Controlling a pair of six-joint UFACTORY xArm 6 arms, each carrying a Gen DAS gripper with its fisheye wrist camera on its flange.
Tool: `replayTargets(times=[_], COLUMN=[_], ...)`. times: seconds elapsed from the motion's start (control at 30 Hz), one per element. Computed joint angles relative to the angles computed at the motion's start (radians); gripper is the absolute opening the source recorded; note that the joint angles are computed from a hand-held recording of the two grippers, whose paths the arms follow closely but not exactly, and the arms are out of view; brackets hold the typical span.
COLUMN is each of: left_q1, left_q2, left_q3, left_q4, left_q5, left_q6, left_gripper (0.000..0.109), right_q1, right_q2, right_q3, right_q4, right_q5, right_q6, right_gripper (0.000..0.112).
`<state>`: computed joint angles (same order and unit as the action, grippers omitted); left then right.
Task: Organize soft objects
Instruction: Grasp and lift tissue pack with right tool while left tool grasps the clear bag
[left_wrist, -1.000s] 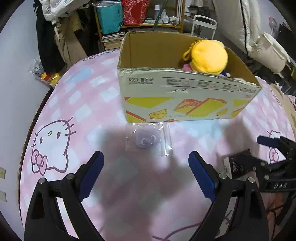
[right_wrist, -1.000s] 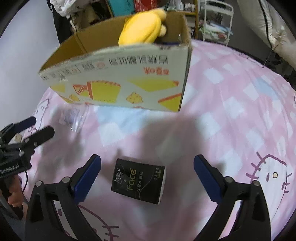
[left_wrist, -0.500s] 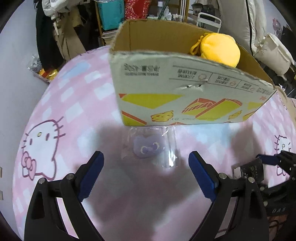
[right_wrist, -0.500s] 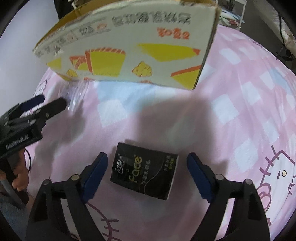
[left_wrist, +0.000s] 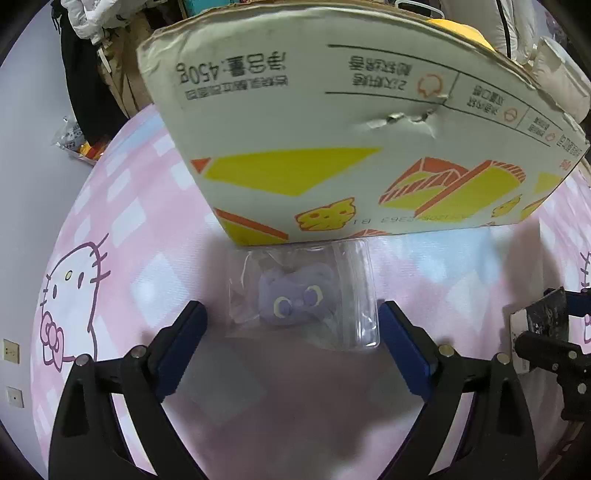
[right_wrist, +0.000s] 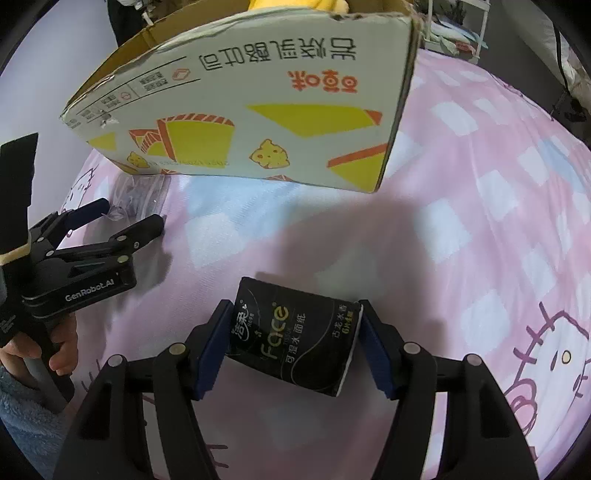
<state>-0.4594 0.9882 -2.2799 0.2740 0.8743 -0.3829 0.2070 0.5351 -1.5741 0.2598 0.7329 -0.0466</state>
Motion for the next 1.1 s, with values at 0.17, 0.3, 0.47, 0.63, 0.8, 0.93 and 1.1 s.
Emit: replayTargets(times=[0.17, 0.3, 0.47, 0.63, 0.8, 0.93, 1.1], left_q1=[0.006, 0.012, 0.018, 0.007, -0.004, -0.012, -0.020], left_q2=[-0.028, -0.031, -0.091, -0.159, -0.300, -0.393, -0.502], left_q3=[0.049, 0.046, 0.143, 0.246, 0.433, 0.540, 0.652], left_q4=[-0.014, 0.008, -0.001, 0.034, 0.127, 0.205, 0.396], left_q5=[-0.031, -0.012, -0.064, -0.102, -0.204, -0.261, -0.330], left_q6=[-0.004, -0.016, -0.053, -0.096, -0.233, -0.306, -0.447], left_gripper=[0.092, 0.079, 0.076, 0.076, 0.076, 0.076, 0.076], right_q1=[0.004, -0.002, 0.018, 0.030, 0.021, 0.021, 0.030], right_q2=[-0.009, -0.040, -0.067, -0.099, -0.137, -0.161, -0.226], right_q3=[0.020, 0.059, 0.103, 0.157, 0.208, 0.241, 0.319], right_q4=[0.028, 0.055, 0.029, -0.001, 0.078, 0.098, 0.071], right_q5=[-0.035, -0.074, -0.154, -0.266, -0.354, -0.422, -0.572], right_q6=[-0.042, -0.081, -0.070, -0.054, -0.100, -0.111, -0.096], right_gripper=[0.070, 0.070, 0.070, 0.070, 0.070, 0.070, 0.070])
